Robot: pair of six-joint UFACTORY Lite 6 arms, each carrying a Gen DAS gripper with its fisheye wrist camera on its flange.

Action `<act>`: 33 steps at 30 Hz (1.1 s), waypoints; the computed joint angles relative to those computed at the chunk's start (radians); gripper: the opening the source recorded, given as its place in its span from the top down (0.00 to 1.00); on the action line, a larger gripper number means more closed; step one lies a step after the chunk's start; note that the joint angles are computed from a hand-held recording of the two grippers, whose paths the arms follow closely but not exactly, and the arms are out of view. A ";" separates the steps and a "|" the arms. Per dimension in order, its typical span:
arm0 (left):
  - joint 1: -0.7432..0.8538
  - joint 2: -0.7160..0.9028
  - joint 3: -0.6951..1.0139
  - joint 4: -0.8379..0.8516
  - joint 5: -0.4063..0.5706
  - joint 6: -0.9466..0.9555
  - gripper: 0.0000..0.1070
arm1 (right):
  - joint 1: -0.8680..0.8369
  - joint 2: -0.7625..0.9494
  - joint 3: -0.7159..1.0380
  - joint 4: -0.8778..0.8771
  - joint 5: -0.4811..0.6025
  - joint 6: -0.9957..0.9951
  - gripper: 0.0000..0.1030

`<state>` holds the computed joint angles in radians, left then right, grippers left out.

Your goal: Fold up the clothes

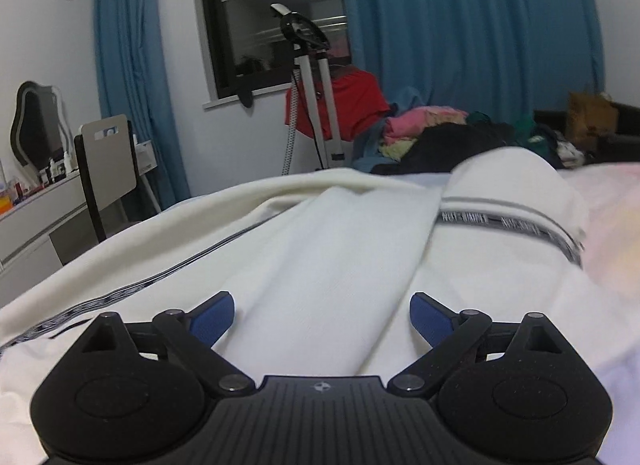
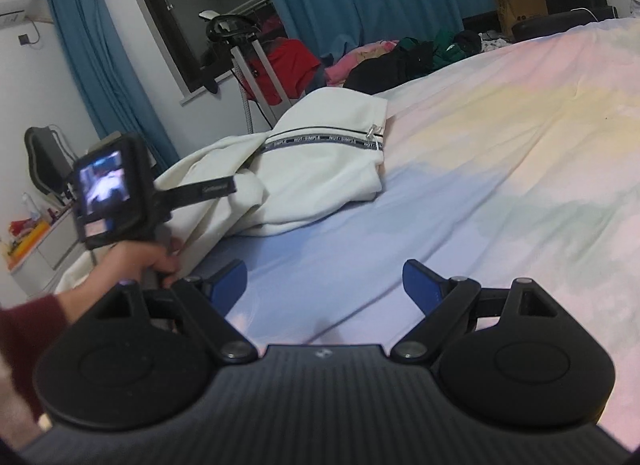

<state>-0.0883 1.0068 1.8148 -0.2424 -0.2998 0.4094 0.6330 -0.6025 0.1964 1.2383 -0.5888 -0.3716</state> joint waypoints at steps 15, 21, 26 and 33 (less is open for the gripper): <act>0.029 -0.206 -0.202 0.459 0.008 -0.352 0.89 | -0.004 -0.034 -0.027 0.027 0.013 0.003 0.16; 0.181 -0.721 -0.808 1.007 -0.211 -0.731 0.90 | 0.028 -0.126 -0.056 0.147 -0.028 -0.077 0.16; 0.502 -1.073 -1.198 1.475 -0.439 -0.982 0.90 | 0.037 -0.270 -0.094 0.264 -0.010 -0.167 0.16; 1.007 -0.990 -1.345 1.886 -0.629 -0.897 0.90 | -0.066 -0.516 -0.183 0.461 0.175 -0.315 0.15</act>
